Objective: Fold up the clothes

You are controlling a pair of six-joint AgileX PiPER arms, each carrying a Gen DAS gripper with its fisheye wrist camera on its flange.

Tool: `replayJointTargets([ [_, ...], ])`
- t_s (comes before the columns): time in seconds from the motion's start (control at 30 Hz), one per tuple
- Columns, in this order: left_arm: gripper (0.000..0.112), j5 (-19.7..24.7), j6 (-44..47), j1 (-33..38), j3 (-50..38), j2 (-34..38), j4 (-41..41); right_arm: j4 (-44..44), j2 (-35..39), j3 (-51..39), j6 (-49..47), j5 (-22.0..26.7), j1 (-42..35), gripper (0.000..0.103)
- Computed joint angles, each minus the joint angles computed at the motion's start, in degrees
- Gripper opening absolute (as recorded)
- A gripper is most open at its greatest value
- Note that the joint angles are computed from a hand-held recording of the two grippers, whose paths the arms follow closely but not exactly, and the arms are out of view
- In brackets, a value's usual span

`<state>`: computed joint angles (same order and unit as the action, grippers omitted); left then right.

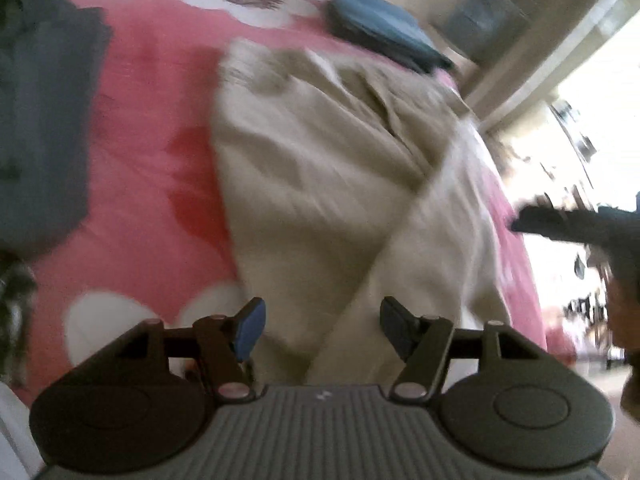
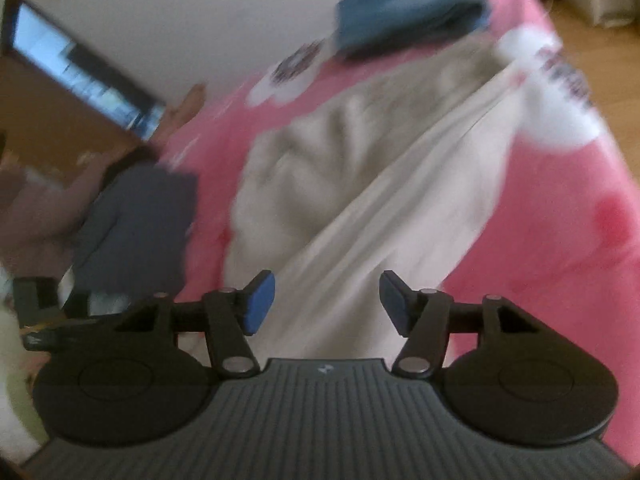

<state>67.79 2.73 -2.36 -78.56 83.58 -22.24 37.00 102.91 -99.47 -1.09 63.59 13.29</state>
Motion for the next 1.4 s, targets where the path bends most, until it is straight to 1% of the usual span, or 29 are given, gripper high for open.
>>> replayJointTargets([
  [0.03, 0.065, -1.2, 0.9, -1.1, 2.3, -1.7, 0.1, 0.4, -1.0, 1.3, 1.4, -0.4, 1.3, 0.058],
  [0.13, 0.065, -4.1, 1.8, -3.2, 7.1, -5.6, -0.2, 5.4, -3.2, 5.9, 3.7, -2.1, 2.6, 0.058],
  [0.23, 0.063, -4.6, 4.4, -3.9, 10.1, -9.6, -1.8, 7.5, -5.8, 9.4, 5.6, -3.7, 4.1, 0.058],
  [0.33, 0.061, -7.0, 1.2, -9.6, 13.1, -14.3, 3.3, 7.7, -8.7, 12.6, 8.3, -4.9, 6.0, 0.058],
  [0.4, 0.057, -8.8, -1.7, -13.1, 15.0, -16.4, 5.1, 6.7, -10.0, 13.8, 10.7, -5.1, 7.6, 0.058],
  [0.47, 0.057, -10.6, -5.2, -17.0, 16.7, -18.4, 7.4, 4.2, -9.6, 13.1, 14.1, -4.6, 10.6, 0.058],
  [0.53, 0.057, -13.0, -9.4, -22.0, 18.6, -20.1, 11.2, 0.3, -7.7, 10.0, 17.9, -2.9, 14.0, 0.058],
  [0.6, 0.057, -15.1, -13.5, -26.4, 20.6, -21.5, 15.2, -6.7, -4.8, 5.2, 23.0, 0.0, 18.1, 0.058],
  [0.7, 0.057, -17.4, -17.1, -28.6, 23.9, -23.6, 16.6, -17.1, -1.2, 0.5, 29.8, 2.8, 23.5, 0.056],
  [0.77, 0.056, -17.0, -17.2, -27.5, 25.6, -26.4, 15.2, -20.9, -0.7, 1.2, 32.5, 3.3, 25.5, 0.046],
  [0.83, 0.056, -15.3, -17.1, -25.9, 27.1, -29.9, 14.1, -23.8, -2.3, 3.4, 34.3, 2.4, 27.2, 0.024],
  [0.93, 0.056, -10.9, -14.7, -21.3, 28.8, -36.1, 12.4, -27.4, -4.9, 5.3, 36.1, 1.8, 28.3, 0.015],
  [1.0, 0.056, -7.4, -10.0, -15.4, 29.2, -38.8, 9.4, -29.6, -7.3, 5.9, 37.3, 1.8, 28.3, 0.014],
  [1.07, 0.057, -4.1, -2.7, -6.3, 29.2, -40.3, 4.0, -32.7, -9.8, 5.1, 37.8, 2.4, 28.5, 0.014],
  [1.1, 0.058, -3.1, 0.7, -2.0, 29.1, -40.2, 1.6, -34.3, -10.9, 4.5, 37.9, 2.8, 28.6, 0.014],
  [1.17, 0.061, -2.4, 4.6, 4.2, 28.1, -39.2, -1.7, -35.9, -12.3, 3.4, 36.6, 3.8, 28.3, 0.014],
  [1.23, 0.062, -3.8, 4.5, 7.6, 26.2, -35.9, -3.7, -34.3, -13.3, 5.1, 34.6, 3.5, 27.6, 0.016],
  [1.27, 0.062, -5.0, 2.9, 8.1, 24.9, -33.6, -3.7, -33.8, -13.5, 6.9, 34.4, 3.2, 27.4, 0.017],
  [1.3, 0.062, -6.7, 0.7, 7.6, 23.3, -31.0, -3.2, -33.6, -13.4, 8.8, 34.1, 3.2, 27.4, 0.022],
  [1.33, 0.062, -8.5, -1.8, 6.0, 21.6, -28.1, -1.7, -33.2, -13.2, 10.7, 33.1, 3.0, 27.3, 0.025],
  [1.37, 0.062, -10.1, -4.2, 4.8, 19.6, -25.2, -0.3, -33.1, -12.9, 12.8, 32.3, 2.4, 27.1, 0.025],
  [1.4, 0.062, -11.4, -6.3, 3.8, 17.6, -22.3, 1.0, -33.3, -12.5, 14.9, 31.9, 1.6, 26.9, 0.028],
])
